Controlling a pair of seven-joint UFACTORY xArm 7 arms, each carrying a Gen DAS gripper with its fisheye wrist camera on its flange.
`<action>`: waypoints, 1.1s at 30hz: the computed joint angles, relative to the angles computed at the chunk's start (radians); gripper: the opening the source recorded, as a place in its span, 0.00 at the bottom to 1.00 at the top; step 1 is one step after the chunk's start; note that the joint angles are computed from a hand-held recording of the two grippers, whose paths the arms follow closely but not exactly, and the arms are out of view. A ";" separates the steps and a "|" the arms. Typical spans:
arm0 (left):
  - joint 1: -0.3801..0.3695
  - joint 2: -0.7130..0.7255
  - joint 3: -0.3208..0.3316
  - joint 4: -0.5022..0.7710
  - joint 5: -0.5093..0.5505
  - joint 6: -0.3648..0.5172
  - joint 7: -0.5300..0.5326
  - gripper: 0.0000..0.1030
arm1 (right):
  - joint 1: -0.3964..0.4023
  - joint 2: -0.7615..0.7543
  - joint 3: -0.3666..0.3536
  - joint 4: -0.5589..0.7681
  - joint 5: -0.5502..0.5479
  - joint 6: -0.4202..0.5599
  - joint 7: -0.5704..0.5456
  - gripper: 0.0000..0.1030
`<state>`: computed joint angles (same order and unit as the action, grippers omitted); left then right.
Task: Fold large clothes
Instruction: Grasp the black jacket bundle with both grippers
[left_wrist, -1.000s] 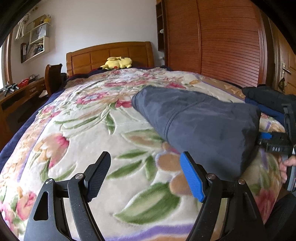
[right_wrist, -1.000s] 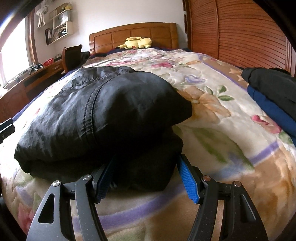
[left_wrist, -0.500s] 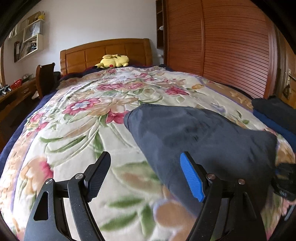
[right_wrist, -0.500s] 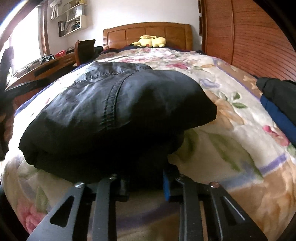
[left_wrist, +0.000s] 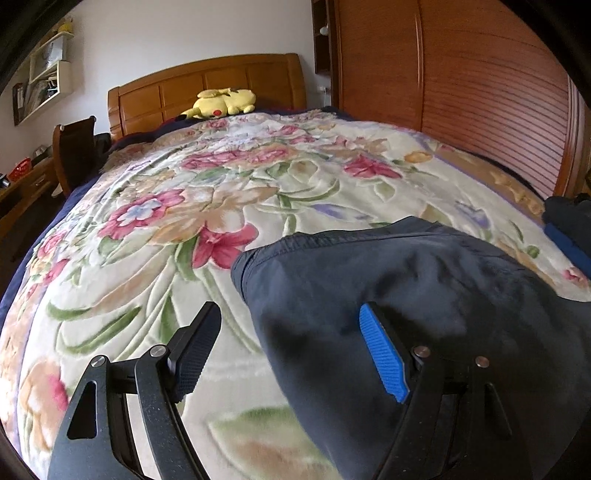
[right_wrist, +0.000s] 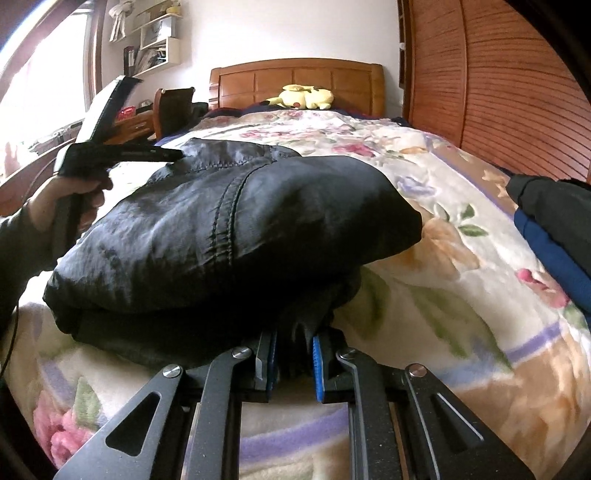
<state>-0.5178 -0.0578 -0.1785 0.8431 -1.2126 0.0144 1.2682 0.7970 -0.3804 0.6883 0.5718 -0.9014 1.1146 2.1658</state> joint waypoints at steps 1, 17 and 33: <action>0.006 0.019 -0.006 0.006 0.060 -0.012 -0.055 0.76 | 0.000 0.003 0.003 0.003 -0.002 0.003 0.001 0.14; 0.113 0.108 -0.093 0.084 0.014 0.058 -0.036 0.77 | -0.008 -0.009 0.002 -0.007 -0.010 -0.012 -0.010 0.15; 0.103 0.095 -0.057 0.081 -0.057 0.157 -0.015 0.72 | -0.018 -0.032 -0.010 -0.021 0.022 -0.011 -0.021 0.37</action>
<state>-0.4146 0.0375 -0.2356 0.9243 -1.2701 0.1714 1.2535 0.7789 -0.4121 0.6778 0.5507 -0.8799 1.1031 2.1448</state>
